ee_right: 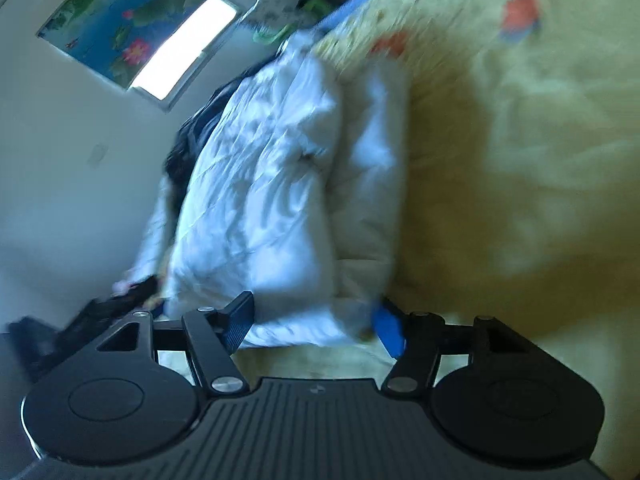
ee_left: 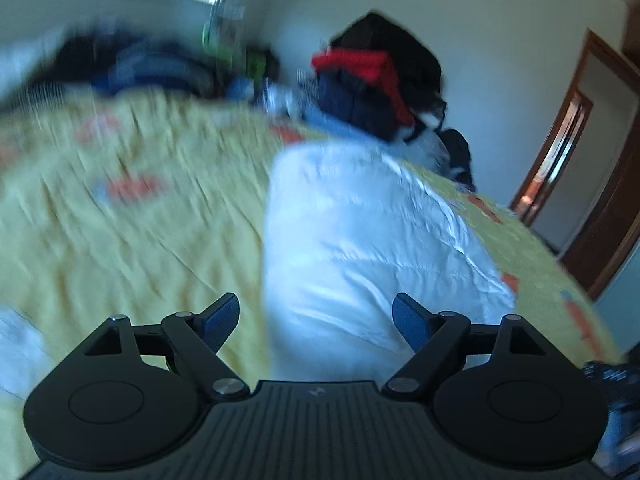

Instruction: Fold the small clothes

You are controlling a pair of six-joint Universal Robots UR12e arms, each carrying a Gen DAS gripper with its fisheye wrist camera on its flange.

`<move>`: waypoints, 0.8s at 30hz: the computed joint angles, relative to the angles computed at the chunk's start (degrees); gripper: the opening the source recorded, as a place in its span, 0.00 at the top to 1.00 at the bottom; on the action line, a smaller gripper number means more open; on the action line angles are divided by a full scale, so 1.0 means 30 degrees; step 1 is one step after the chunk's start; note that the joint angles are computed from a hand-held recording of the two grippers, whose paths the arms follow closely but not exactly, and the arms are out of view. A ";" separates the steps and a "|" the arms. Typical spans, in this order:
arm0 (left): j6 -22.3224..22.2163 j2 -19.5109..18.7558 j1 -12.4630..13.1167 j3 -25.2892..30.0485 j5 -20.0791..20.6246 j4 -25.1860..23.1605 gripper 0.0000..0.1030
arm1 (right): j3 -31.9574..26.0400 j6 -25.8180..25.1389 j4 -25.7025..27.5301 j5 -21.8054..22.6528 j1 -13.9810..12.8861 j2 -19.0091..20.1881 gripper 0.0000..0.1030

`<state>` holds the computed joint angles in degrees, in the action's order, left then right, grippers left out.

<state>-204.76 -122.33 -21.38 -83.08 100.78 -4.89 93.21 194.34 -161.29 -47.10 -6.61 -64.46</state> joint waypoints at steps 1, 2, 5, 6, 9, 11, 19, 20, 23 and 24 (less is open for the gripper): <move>0.0542 0.0162 -0.0205 -0.0182 0.0930 0.0024 0.18 | 0.0537 -0.0455 -0.0456 -0.0905 0.0038 -0.0434 0.30; 0.0766 0.0338 -0.0345 -0.0371 0.1531 -0.0036 0.18 | 0.1069 -0.1015 -0.0801 -0.1932 0.0120 -0.0929 0.29; -0.0055 0.1015 -0.0549 -0.1282 0.1494 -0.0335 0.18 | 0.2221 -0.2697 -0.0829 -0.3701 0.0323 -0.2032 0.28; -0.0540 0.1198 -0.0593 -0.1532 0.1336 -0.0466 0.18 | 0.2636 -0.3133 -0.0934 -0.4062 0.0371 -0.2327 0.27; -0.1293 0.1501 -0.0637 -0.2271 0.0255 -0.0211 0.16 | 0.3224 -0.5767 -0.0633 -0.5828 0.0916 -0.2960 0.15; -0.0678 0.1342 -0.0934 -0.2158 0.0811 -0.0877 0.14 | 0.3292 -0.7033 -0.0168 -0.6526 0.1307 -0.3051 0.07; 0.2139 -0.0154 -0.1563 -0.0859 0.2253 -0.1123 0.14 | 0.2040 -0.5045 -0.0974 -0.8303 0.2621 -0.1740 0.05; 0.2350 -0.0310 -0.1626 -0.0700 0.2534 -0.1188 0.14 | 0.1922 -0.4867 -0.1233 -0.8754 0.2779 -0.1567 0.06; 0.2632 -0.0672 -0.1682 -0.0208 0.3047 -0.1979 0.14 | 0.1897 -0.4338 -0.2474 -1.0038 0.3163 -0.1183 0.01; 0.2481 -0.0755 -0.1715 -0.0048 0.3319 -0.2549 0.14 | 0.2000 -0.4270 -0.3137 -1.0647 0.3325 -0.1062 0.02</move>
<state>-197.31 -124.59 -26.52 -83.23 110.73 -12.53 99.21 181.53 -170.71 -79.04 3.37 -67.65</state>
